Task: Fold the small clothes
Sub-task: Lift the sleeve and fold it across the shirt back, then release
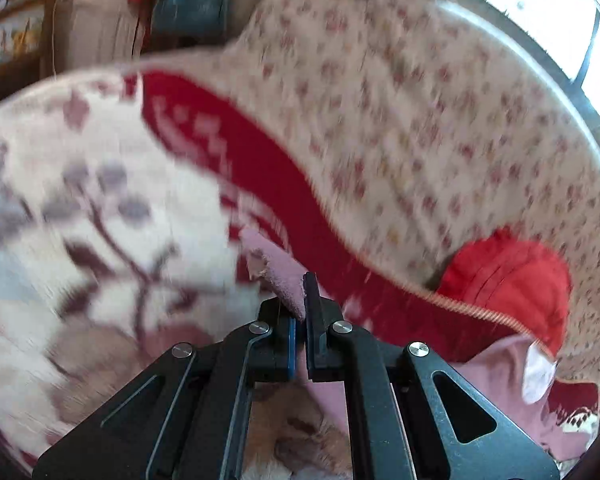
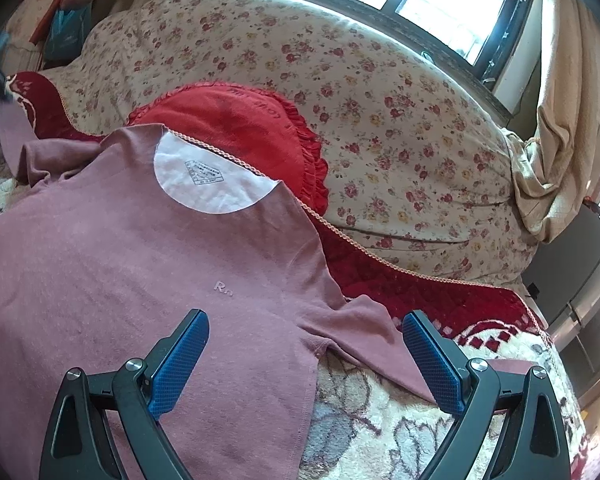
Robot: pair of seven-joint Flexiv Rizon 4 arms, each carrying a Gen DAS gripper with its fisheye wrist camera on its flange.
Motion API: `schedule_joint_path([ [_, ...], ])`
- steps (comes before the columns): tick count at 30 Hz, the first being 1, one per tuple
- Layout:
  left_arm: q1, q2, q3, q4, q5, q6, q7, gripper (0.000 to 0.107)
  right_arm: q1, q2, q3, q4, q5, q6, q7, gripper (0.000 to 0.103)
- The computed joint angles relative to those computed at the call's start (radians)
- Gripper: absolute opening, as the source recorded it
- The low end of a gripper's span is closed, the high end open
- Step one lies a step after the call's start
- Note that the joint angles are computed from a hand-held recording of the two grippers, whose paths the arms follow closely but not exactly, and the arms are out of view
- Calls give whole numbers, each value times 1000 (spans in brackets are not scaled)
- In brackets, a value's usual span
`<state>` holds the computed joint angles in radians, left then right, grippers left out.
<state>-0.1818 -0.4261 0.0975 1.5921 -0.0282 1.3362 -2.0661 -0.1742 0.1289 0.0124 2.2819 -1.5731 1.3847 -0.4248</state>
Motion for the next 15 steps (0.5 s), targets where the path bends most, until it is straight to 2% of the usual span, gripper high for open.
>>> schedule_joint_path([
  [3,-7,22,17,-10,16,9,-10,2,-4,5,-3,1,-2,7,13,97],
  [6,-50,36,78,-30,82,31,-92,2,-11,12,-8,5,14,23,22,97],
  [12,-89,92,118,-14,162,80,-233,2,-23,22,0,21,155,39,-11,97],
  [13,-67,103,86,-2,163,95,-231,2,-26,24,3,24,182,38,-16,97],
  [15,-14,107,-25,21,83,148,-113,2,-35,29,10,28,225,39,-19,97],
])
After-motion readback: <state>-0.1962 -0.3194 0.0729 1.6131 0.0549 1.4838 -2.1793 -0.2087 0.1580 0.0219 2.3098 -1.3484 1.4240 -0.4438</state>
